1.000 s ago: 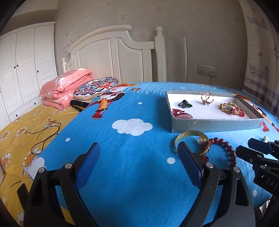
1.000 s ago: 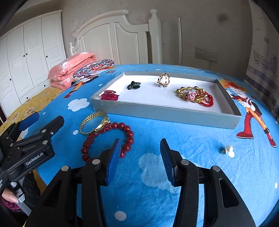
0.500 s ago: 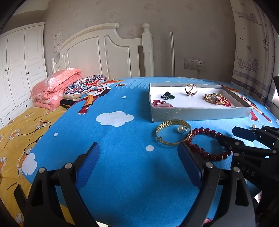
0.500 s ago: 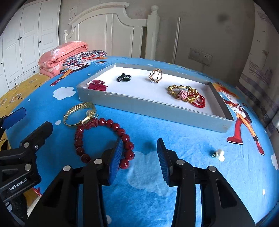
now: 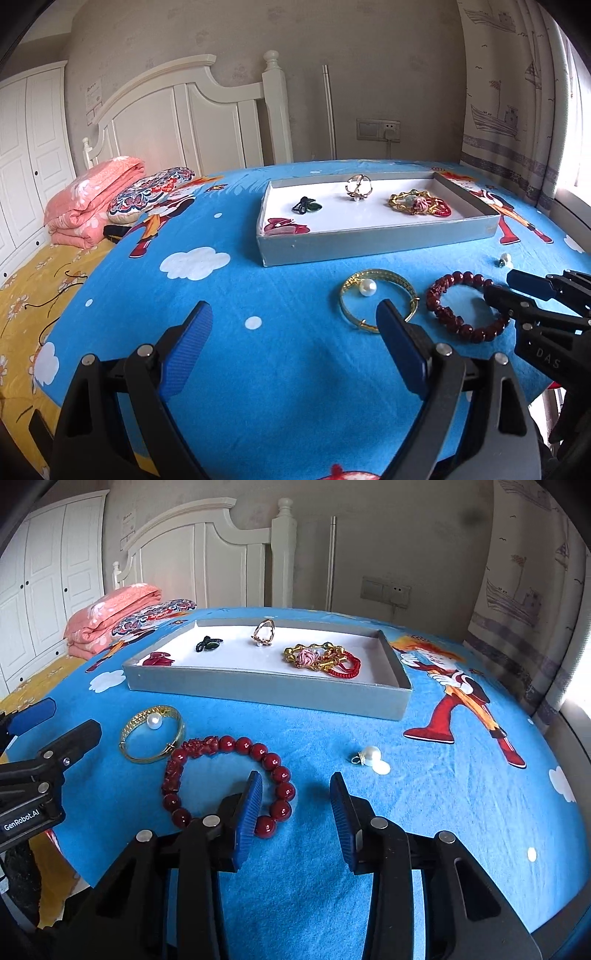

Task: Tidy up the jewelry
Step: 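Lift both open tools out of the tray and lower the right tool over the red bead bracelet, then close the right tool on the red bead bracelet while the left tool lowers around the gold bangle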

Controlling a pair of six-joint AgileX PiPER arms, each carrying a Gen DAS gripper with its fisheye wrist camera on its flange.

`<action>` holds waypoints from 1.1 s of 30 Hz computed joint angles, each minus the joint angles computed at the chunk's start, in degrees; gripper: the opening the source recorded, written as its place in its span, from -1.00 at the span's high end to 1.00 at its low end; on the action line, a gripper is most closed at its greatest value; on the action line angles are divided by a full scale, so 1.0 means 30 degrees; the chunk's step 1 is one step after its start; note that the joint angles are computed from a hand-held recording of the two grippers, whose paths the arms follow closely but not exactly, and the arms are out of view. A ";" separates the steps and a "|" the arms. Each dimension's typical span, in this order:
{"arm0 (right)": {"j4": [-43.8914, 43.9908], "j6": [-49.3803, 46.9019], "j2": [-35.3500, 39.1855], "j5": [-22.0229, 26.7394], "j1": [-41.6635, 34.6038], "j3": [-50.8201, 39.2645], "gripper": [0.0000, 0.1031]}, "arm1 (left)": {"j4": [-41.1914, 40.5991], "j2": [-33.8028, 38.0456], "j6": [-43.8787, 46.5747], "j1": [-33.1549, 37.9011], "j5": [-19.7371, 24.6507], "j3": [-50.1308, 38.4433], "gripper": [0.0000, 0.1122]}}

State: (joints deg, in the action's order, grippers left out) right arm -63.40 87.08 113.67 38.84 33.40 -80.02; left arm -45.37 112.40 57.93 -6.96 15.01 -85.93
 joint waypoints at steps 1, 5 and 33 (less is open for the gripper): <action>-0.0034 0.0118 -0.0078 -0.0106 -0.0009 0.0117 0.31 | -0.0027 0.0034 0.0057 -0.0102 0.0222 -0.0107 -0.55; -0.0260 0.0455 -0.0177 -0.0401 -0.0050 0.0328 0.31 | 0.0216 0.0356 -0.0098 -0.0544 0.1467 -0.0859 -0.53; -0.2921 0.3907 -0.1239 -0.1293 -0.0341 0.2603 0.30 | 0.8342 0.3461 -0.9408 -0.2229 0.4535 -0.5985 -0.05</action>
State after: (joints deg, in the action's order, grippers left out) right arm -72.17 98.80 109.96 34.96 32.38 -72.21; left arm -20.34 122.78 29.70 -13.64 28.62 -103.89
